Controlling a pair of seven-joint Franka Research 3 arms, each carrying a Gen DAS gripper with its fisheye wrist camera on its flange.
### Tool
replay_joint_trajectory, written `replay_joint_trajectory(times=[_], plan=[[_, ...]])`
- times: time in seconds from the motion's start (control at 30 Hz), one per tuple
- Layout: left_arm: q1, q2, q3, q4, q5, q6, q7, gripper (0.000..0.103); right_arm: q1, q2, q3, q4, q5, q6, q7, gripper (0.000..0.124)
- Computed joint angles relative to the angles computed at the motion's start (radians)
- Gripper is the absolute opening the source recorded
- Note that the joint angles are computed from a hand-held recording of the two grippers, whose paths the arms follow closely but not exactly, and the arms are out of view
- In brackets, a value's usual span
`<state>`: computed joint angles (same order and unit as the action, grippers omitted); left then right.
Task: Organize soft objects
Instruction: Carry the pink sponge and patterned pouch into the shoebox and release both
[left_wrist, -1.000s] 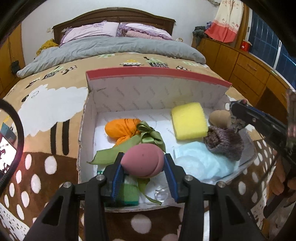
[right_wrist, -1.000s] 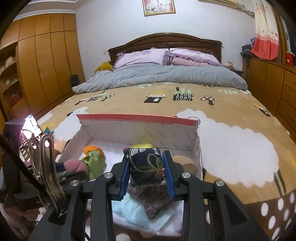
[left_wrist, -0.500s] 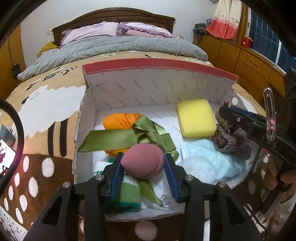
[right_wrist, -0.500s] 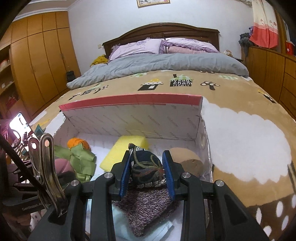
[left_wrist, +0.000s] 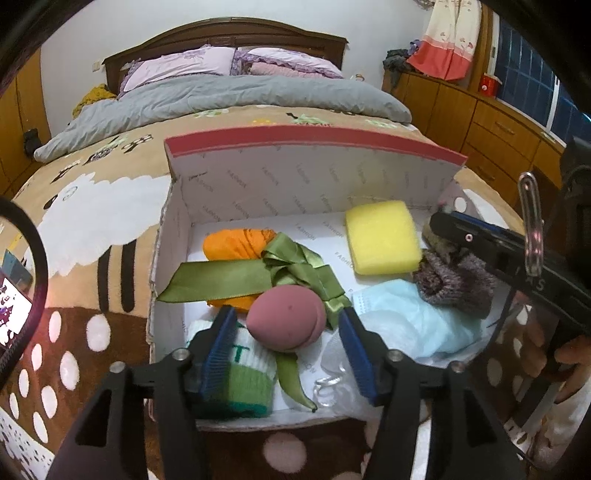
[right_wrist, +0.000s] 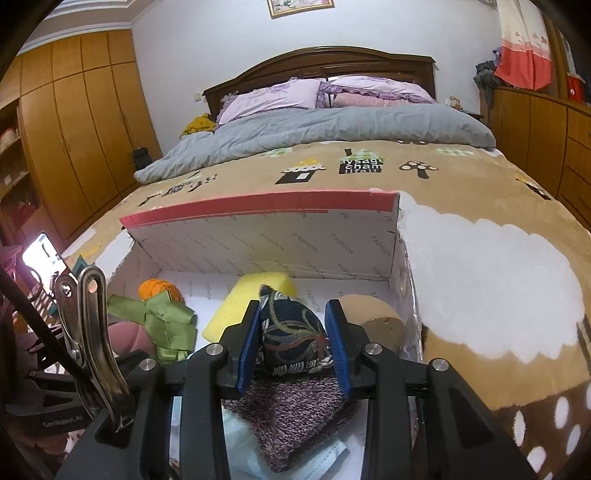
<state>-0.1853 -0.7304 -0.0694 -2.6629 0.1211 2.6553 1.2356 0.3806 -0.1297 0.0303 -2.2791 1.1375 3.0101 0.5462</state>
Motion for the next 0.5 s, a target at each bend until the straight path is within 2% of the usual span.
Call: replay_joint_trajectory(times=[0.17, 0.33, 0.5], plan=[[-0.014, -0.028, 0.005, -0.001, -0.008, -0.019, 0.011, 0.064, 0.011, -0.023, -0.005, -0.008, 0.059, 0.008, -0.055, 0.047], [-0.028, -0.068, 0.008, -0.009, -0.025, -0.036, 0.013, 0.068, 0.028, -0.065, -0.013, -0.031, 0.098, 0.016, -0.101, 0.050], [-0.046, -0.111, 0.010, -0.017, -0.033, -0.060, 0.023, 0.069, 0.046, -0.114, -0.022, -0.069, 0.099, 0.031, -0.094, 0.050]])
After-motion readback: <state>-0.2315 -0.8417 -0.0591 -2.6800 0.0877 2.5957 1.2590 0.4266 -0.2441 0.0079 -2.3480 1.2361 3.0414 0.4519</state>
